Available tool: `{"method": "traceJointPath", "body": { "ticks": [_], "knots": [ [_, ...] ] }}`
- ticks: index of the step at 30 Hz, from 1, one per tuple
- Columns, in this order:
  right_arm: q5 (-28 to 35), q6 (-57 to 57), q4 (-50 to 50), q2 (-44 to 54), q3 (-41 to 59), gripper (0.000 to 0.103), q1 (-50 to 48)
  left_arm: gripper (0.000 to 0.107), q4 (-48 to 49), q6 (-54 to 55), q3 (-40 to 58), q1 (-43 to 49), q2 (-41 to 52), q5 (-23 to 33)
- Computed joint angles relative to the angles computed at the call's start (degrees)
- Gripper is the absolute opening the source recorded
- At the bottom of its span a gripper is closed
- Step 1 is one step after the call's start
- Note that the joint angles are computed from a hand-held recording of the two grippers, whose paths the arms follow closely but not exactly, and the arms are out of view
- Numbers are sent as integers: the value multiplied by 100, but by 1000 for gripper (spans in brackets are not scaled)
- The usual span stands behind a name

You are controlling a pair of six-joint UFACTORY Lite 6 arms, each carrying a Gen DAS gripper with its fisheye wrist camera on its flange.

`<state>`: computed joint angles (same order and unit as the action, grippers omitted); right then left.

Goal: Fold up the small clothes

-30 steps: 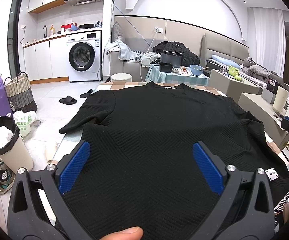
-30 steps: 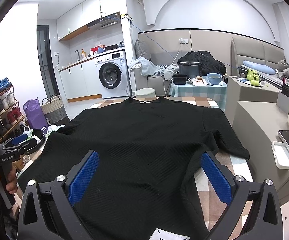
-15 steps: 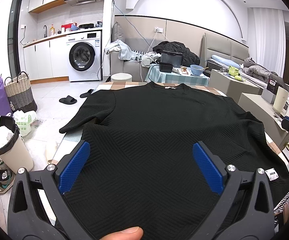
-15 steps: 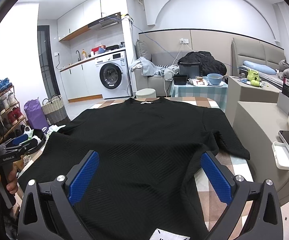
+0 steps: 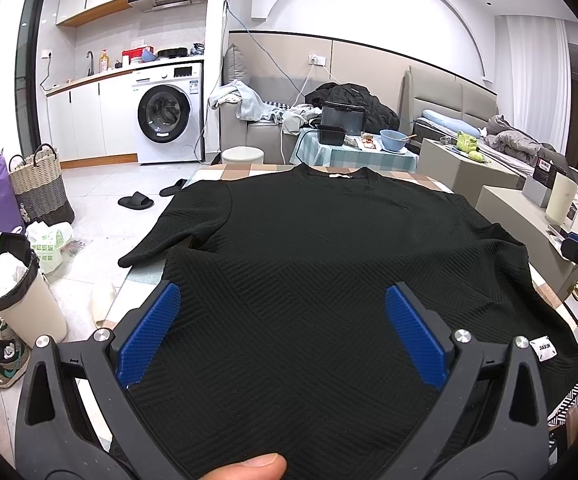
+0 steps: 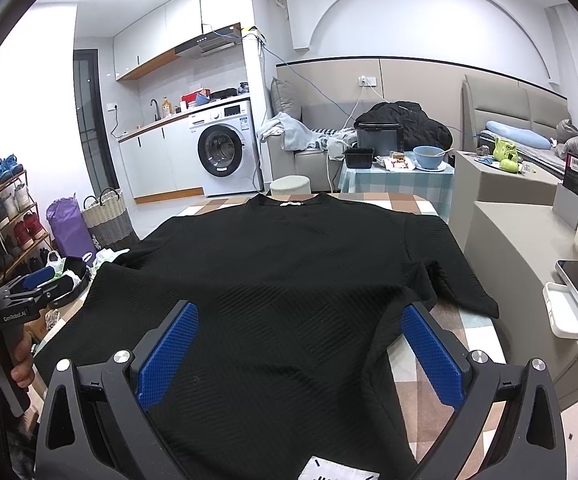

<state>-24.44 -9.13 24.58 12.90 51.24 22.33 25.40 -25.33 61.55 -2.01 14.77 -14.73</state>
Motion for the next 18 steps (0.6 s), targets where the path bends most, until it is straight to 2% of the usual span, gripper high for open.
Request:
{"method": "traceJointPath", "body": {
  "ticks": [18],
  "knots": [
    [39,-3,30,-53,-7,103,-22,102,-53,38,-27,-7,-33,-5]
  ]
}}
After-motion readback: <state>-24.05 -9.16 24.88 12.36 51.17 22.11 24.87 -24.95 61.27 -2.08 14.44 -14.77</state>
